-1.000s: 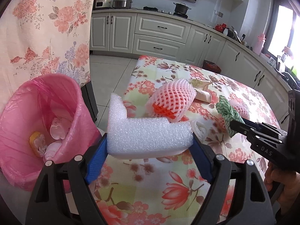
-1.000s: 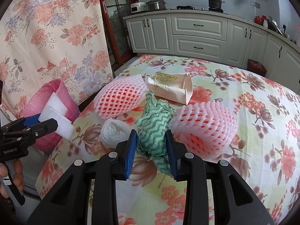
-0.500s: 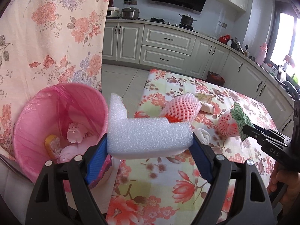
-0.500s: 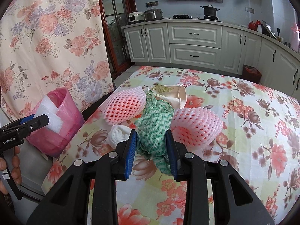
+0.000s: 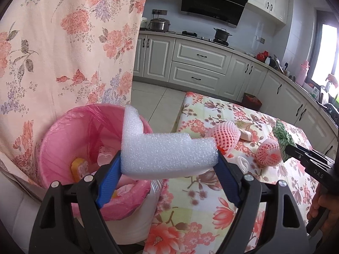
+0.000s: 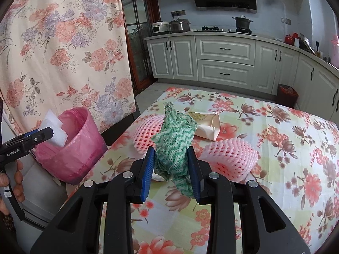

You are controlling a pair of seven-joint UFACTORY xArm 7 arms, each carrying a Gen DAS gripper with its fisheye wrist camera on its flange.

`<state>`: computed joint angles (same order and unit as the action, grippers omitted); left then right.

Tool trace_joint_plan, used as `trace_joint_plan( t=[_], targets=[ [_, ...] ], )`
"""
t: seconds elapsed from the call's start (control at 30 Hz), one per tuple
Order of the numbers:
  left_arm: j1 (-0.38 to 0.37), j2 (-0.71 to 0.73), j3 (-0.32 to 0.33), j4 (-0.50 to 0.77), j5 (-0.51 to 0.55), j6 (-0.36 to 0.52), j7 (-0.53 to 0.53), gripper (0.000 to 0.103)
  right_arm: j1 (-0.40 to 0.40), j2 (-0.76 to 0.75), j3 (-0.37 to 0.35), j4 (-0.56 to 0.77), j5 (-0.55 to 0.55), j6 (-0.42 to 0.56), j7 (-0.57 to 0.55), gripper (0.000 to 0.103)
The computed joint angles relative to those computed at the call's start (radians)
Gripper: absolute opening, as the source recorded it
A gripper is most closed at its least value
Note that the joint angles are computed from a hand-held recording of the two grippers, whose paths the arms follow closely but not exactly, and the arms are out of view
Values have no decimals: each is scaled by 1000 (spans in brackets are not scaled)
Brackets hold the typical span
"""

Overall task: Collect trash
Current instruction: 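Carry the foam block into the pink bin with the left tool while the right drops the cloth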

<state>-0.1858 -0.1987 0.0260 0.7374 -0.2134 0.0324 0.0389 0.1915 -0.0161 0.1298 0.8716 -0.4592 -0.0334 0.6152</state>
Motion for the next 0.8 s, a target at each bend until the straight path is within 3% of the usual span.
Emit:
trace_joint_plan(
  t=[0.3, 0.8],
  targets=[
    [29, -31, 38, -9, 0, -1, 12, 80, 45, 28, 0, 68, -48, 23, 34, 31],
    [47, -64, 117, -21, -37, 4, 93, 80, 213, 150, -36, 249, 9, 69, -40, 31]
  ],
)
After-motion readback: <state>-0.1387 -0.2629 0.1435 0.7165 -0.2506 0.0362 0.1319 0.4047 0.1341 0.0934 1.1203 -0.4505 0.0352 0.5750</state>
